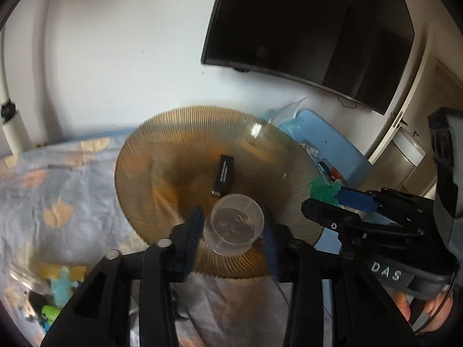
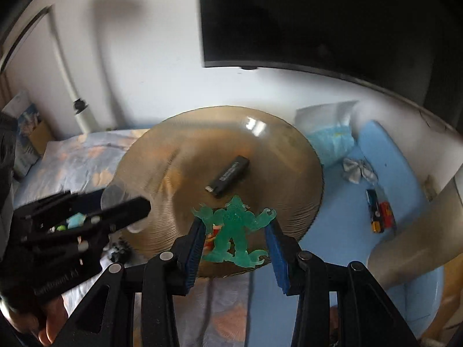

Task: Organize rigid objects
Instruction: 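Carry the clear cup into the amber bowl and open the left tool, then grasp the monkey figurine with the left tool while the right tool grasps the blue lighter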

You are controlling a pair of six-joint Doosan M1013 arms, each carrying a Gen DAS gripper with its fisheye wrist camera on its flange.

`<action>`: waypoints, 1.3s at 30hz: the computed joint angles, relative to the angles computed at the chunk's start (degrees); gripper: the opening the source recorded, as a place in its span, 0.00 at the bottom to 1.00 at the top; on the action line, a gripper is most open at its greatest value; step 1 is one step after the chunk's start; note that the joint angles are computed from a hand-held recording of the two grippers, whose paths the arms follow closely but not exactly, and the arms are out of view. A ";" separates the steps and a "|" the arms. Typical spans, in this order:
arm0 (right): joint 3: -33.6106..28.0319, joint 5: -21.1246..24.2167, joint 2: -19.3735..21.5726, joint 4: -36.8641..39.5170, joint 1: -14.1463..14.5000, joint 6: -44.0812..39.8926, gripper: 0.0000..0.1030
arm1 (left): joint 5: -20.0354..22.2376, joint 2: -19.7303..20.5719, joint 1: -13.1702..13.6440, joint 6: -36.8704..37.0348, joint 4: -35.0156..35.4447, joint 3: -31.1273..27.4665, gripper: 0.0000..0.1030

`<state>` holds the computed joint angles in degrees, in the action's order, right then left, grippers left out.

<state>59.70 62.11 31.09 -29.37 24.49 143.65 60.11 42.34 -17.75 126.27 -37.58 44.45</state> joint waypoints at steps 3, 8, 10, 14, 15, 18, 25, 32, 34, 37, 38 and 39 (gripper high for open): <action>0.28 -0.86 -0.32 1.53 -0.80 0.44 0.61 | -5.81 -2.03 0.49 1.76 -0.76 2.95 0.80; 2.53 -1.84 -3.46 -8.43 0.90 5.89 0.61 | -9.35 -4.68 4.88 3.52 -8.00 5.14 0.80; 3.51 -4.72 -4.99 -9.64 1.57 6.41 0.62 | -12.48 -6.31 6.65 3.01 -9.61 7.09 0.80; 1.06 -6.06 -4.33 -9.52 3.79 2.50 0.63 | -18.36 -10.37 10.13 3.50 -11.84 13.33 0.80; -0.04 -6.44 -3.65 -9.14 4.54 0.68 0.64 | -19.65 -11.25 10.82 3.44 -11.26 14.86 0.80; -2.69 -8.54 -1.47 -7.13 6.51 -4.48 0.66 | -23.49 -13.09 12.38 0.47 -6.07 18.95 0.80; -7.24 -11.92 5.56 5.99 8.67 -18.43 0.66 | -25.05 -12.31 13.49 -7.44 9.15 23.81 0.80; -6.80 -11.06 9.80 8.73 9.48 -21.38 0.66 | -21.13 -9.92 12.36 -11.59 17.36 23.48 0.80; -7.22 -10.18 10.25 9.43 9.27 -21.40 0.66 | -21.46 -10.17 12.29 -9.82 16.93 24.07 0.80; -6.14 -11.75 9.75 10.83 8.64 -20.65 0.76 | -19.99 -10.17 11.73 -8.07 18.68 24.22 0.80; -6.34 -11.48 9.80 11.30 8.51 -20.56 0.76 | -20.49 -10.32 11.53 -7.54 19.13 24.51 0.80; -6.53 -11.13 9.93 11.92 8.33 -20.47 0.76 | -20.80 -10.38 11.37 -7.50 19.65 24.60 0.80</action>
